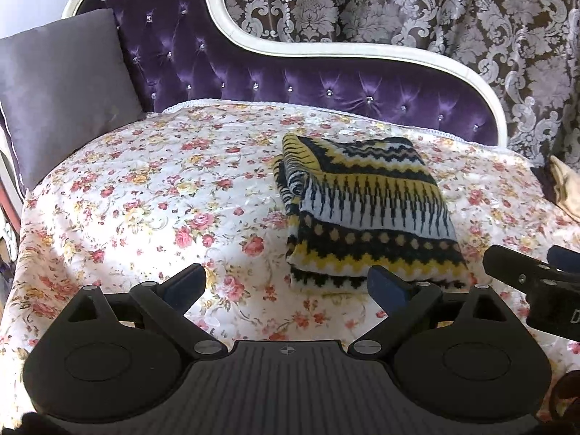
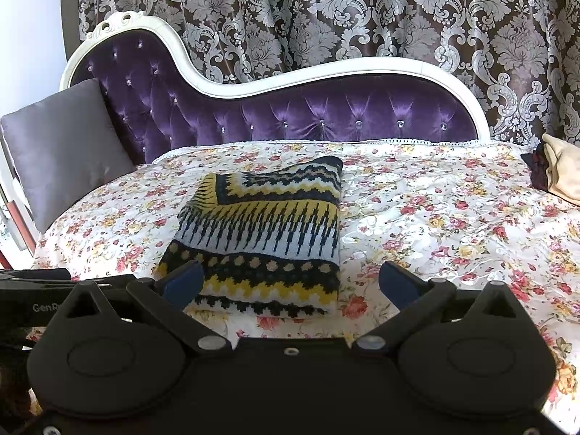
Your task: Fold small clothes
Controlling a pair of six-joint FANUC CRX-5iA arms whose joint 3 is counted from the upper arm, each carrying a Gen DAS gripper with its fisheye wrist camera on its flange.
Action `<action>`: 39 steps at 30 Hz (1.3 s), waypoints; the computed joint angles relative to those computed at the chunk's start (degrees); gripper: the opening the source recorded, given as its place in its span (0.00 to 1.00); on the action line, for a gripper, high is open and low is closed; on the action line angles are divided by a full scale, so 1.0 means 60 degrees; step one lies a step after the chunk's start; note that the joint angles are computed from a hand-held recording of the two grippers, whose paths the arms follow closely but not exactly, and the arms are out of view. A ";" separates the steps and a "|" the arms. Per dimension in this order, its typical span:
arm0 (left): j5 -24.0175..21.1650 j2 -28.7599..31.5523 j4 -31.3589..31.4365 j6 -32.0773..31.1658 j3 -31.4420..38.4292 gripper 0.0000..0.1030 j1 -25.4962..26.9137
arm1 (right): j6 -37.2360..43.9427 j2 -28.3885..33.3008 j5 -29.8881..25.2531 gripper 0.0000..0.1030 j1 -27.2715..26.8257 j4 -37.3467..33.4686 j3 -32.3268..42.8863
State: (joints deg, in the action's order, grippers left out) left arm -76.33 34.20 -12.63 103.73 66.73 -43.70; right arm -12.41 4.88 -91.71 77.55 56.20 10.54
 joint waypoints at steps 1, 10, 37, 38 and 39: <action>0.0040 -0.0029 -0.0050 0.0023 -0.0030 0.94 -0.0021 | -0.0004 -0.0005 0.0000 1.00 0.0004 0.0008 -0.0003; 0.0420 -0.0320 -0.0712 0.0063 -0.0249 0.94 -0.0291 | -0.0047 -0.0118 0.0100 1.00 0.0055 0.0034 -0.0109; 0.0349 -0.0415 0.0012 -0.0335 -0.0372 0.94 -0.0178 | -0.0073 -0.0138 -0.0033 1.00 0.0135 0.0320 -0.0105; 0.0310 -0.0390 0.0022 -0.0365 -0.0335 0.94 -0.0179 | -0.0084 -0.0138 -0.0030 1.00 0.0133 0.0323 -0.0108; 0.0301 -0.0372 0.0049 -0.0387 -0.0316 0.94 -0.0172 | -0.0102 -0.0139 -0.0024 1.00 0.0135 0.0324 -0.0116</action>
State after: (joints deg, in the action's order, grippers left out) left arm -74.52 31.96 -12.34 101.40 64.83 -44.73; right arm -13.02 4.05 -91.86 78.36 58.14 9.84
